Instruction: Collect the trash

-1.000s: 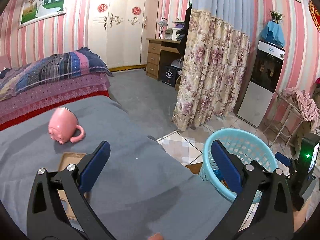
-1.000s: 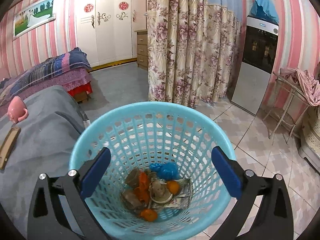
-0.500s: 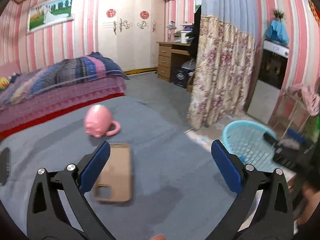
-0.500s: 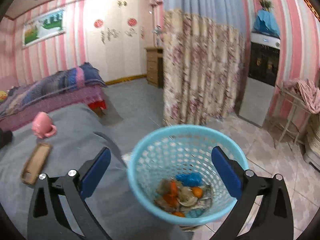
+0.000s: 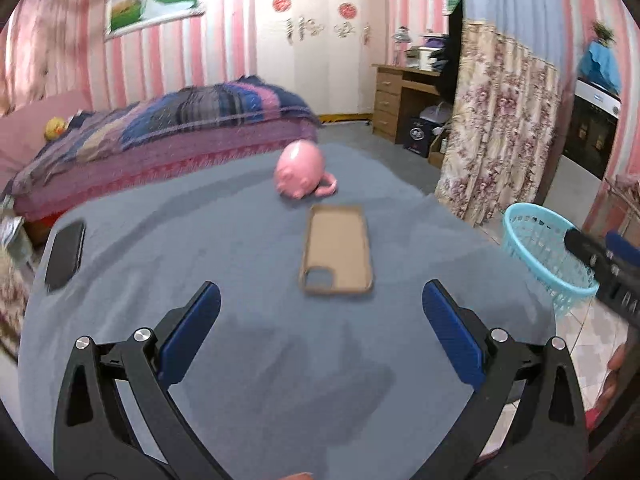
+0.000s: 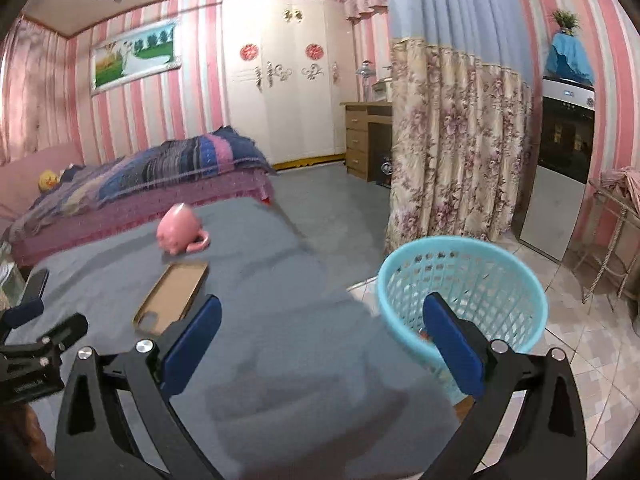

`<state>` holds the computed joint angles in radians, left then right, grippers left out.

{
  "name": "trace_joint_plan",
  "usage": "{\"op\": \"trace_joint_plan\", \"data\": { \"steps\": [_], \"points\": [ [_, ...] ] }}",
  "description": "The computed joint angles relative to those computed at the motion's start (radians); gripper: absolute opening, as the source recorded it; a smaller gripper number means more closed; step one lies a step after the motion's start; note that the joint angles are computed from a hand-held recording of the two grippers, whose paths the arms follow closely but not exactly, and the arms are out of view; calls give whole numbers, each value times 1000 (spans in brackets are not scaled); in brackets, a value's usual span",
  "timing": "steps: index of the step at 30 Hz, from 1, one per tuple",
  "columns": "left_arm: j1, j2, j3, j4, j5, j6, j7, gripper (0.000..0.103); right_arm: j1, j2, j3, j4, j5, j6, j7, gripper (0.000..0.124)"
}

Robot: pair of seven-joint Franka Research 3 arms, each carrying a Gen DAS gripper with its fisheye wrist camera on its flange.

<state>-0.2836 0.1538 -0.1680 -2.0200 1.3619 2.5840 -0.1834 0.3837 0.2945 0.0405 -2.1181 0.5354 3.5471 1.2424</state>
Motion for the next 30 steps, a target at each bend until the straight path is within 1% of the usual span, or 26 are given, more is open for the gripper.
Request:
{"op": "trace_joint_plan", "data": {
  "steps": [4,6,9,12,15,17,19,21,23,28,30],
  "points": [
    [2,-64,-8,-82,20,-28,-75,98,4,-26,28,-62,-20,15,16,98],
    [8,-88,-16,-114,37,-39,-120,98,-15,-39,52,-93,-63,34,49,98],
    [12,-91,-32,-125,43,-67,-131,98,27,-29,36,-99,-27,77,17,98],
    [21,-78,-33,-123,41,-40,-111,98,50,-13,26,-85,12,80,-20,98],
    [17,-62,-34,-108,24,-53,-81,98,50,-5,28,-78,29,71,-21,98],
    [17,-58,-30,-104,40,-39,-89,98,59,4,21,-62,52,61,-31,98],
    [11,-54,-32,-97,42,-55,-76,98,78,14,11,-47,81,54,-52,98],
    [0,-44,-36,-85,44,-92,-49,98,75,20,15,-41,76,54,-54,98],
    [-4,-41,-35,-80,45,-101,-32,98,81,27,17,-38,75,64,-62,98],
    [2,-46,-25,-83,45,-62,-45,98,81,33,31,-43,57,90,-65,98],
    [5,-50,-25,-88,41,-60,-51,98,90,36,30,-42,58,109,-83,98]
  ]
}}
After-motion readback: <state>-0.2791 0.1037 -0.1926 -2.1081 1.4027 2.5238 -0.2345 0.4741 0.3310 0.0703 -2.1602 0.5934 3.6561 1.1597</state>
